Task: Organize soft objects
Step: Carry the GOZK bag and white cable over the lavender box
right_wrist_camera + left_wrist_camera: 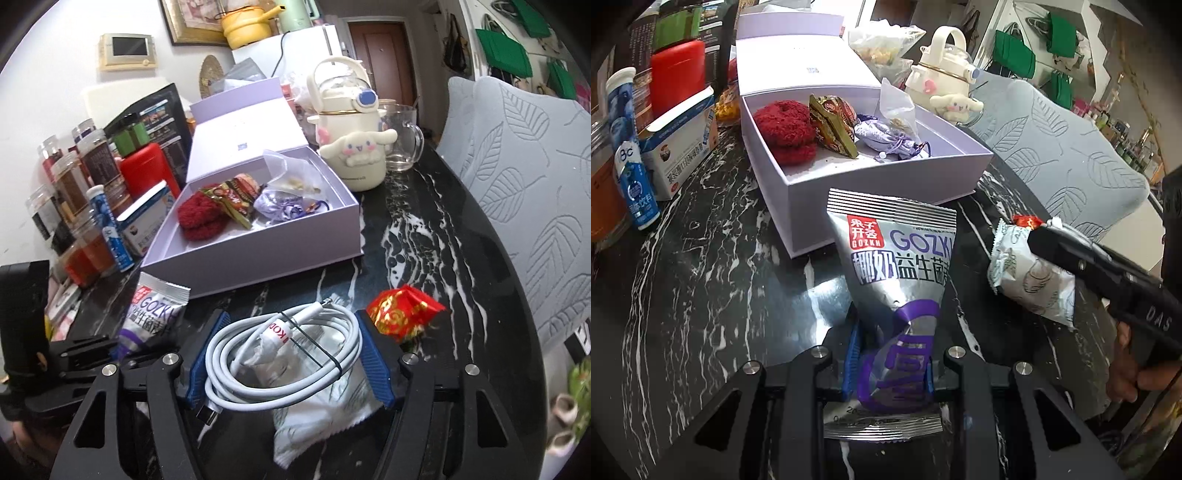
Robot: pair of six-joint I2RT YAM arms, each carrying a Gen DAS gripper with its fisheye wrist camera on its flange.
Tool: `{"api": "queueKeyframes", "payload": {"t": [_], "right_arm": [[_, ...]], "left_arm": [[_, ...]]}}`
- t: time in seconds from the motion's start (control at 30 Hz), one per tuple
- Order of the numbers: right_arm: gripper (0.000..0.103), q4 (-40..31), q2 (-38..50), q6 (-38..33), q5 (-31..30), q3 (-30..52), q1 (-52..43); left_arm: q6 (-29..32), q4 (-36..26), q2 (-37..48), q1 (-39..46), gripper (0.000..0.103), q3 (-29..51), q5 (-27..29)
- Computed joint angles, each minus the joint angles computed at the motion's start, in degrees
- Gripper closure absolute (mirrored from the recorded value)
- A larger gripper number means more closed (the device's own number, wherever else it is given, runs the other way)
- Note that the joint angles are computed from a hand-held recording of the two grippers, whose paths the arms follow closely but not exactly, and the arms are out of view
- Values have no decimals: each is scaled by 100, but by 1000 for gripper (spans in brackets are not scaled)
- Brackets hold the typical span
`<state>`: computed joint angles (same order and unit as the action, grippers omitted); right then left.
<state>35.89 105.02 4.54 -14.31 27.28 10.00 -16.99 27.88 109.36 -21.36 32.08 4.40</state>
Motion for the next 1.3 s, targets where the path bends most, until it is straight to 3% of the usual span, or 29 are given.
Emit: {"api": "queueKeyframes", "payload": {"t": [0.83, 1.03, 1.3], "right_arm": [[35, 519, -1699, 27, -527, -1771, 261], [35, 407, -2120, 22, -495, -1966, 518], [35, 301, -1983, 65, -555, -1645, 822]], "left_arm": [[-552, -59, -2295, -981, 76, -1598, -1041], [-610, -364, -2894, -970, 76, -1778, -1118], [-455, -679, -3263, -526, 76, -1650, -905]]}}
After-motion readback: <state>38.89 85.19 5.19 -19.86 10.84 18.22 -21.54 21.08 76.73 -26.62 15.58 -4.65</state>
